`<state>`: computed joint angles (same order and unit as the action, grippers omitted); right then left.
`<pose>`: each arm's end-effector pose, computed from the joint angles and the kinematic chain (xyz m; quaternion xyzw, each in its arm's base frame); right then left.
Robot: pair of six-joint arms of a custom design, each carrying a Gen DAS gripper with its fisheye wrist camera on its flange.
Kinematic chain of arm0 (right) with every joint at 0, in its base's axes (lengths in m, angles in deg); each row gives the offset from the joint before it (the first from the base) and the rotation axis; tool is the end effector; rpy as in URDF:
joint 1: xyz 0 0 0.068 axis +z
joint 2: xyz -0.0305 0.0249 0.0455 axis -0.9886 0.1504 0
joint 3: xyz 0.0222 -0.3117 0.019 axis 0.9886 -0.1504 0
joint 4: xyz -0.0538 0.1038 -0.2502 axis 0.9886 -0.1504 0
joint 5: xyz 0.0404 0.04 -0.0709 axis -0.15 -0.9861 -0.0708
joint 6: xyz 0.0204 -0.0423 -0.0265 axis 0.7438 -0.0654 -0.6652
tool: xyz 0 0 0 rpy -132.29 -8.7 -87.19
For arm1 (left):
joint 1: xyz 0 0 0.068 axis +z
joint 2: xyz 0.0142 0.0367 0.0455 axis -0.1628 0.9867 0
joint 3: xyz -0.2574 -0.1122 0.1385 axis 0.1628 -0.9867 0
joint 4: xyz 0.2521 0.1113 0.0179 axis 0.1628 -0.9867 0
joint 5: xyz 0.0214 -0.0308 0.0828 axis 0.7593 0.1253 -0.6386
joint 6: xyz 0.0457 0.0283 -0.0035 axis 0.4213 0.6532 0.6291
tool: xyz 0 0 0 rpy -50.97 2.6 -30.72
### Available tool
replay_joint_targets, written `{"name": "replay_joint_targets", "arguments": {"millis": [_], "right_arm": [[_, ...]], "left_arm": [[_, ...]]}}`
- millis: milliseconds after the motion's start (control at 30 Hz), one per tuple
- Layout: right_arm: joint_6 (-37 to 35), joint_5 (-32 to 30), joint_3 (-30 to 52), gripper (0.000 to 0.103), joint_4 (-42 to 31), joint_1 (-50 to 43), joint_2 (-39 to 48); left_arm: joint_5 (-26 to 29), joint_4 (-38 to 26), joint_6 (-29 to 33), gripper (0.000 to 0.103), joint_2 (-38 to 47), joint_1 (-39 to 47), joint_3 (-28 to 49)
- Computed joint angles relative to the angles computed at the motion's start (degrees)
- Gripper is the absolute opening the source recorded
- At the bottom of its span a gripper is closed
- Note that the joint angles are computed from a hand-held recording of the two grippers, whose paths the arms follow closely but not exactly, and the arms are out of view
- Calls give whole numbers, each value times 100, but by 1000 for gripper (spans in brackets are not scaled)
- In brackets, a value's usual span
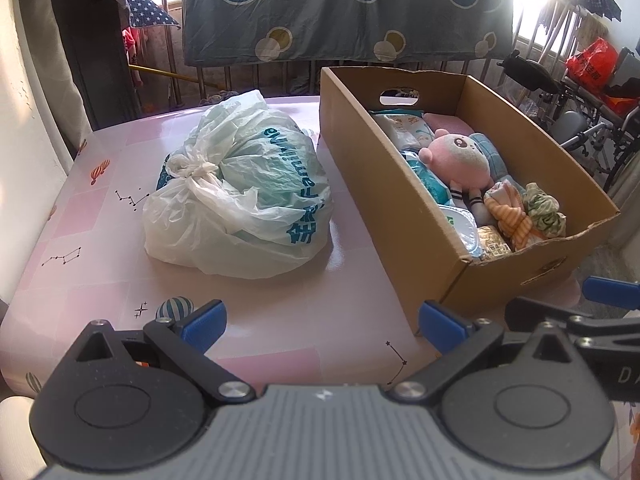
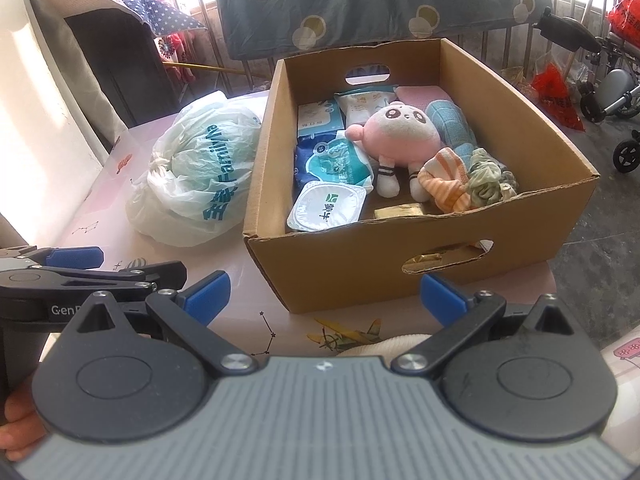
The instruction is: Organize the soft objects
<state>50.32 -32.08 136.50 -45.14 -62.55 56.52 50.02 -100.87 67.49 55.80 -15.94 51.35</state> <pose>0.1910 0.0545 0.3436 0.1632 0.9205 0.0258 0.3542 0.3080 -0.0446 0.3249 0.2199 0.9206 -0.0994 0.3069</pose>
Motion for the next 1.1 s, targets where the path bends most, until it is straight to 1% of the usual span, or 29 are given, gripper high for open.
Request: {"name": "replay_joint_targets", "arguments": {"millis": [100, 267, 400, 567, 1100], "right_arm": [[-119, -32, 39, 102, 17, -45, 12], [-534, -59, 149, 102, 14, -210, 13], [-676, -124, 197, 102, -32, -290, 19], [-655, -185, 145, 102, 7, -299, -24], [-481, -86, 73, 102, -29, -289, -198]], "left_arm": [[-36, 10, -46, 103, 34, 33, 39], [-66, 22, -136, 103, 82, 102, 105], [-112, 48, -192, 103, 62, 116, 94], [-124, 53, -192, 103, 50, 113, 90], [-244, 35, -335, 103, -62, -4, 26]]}}
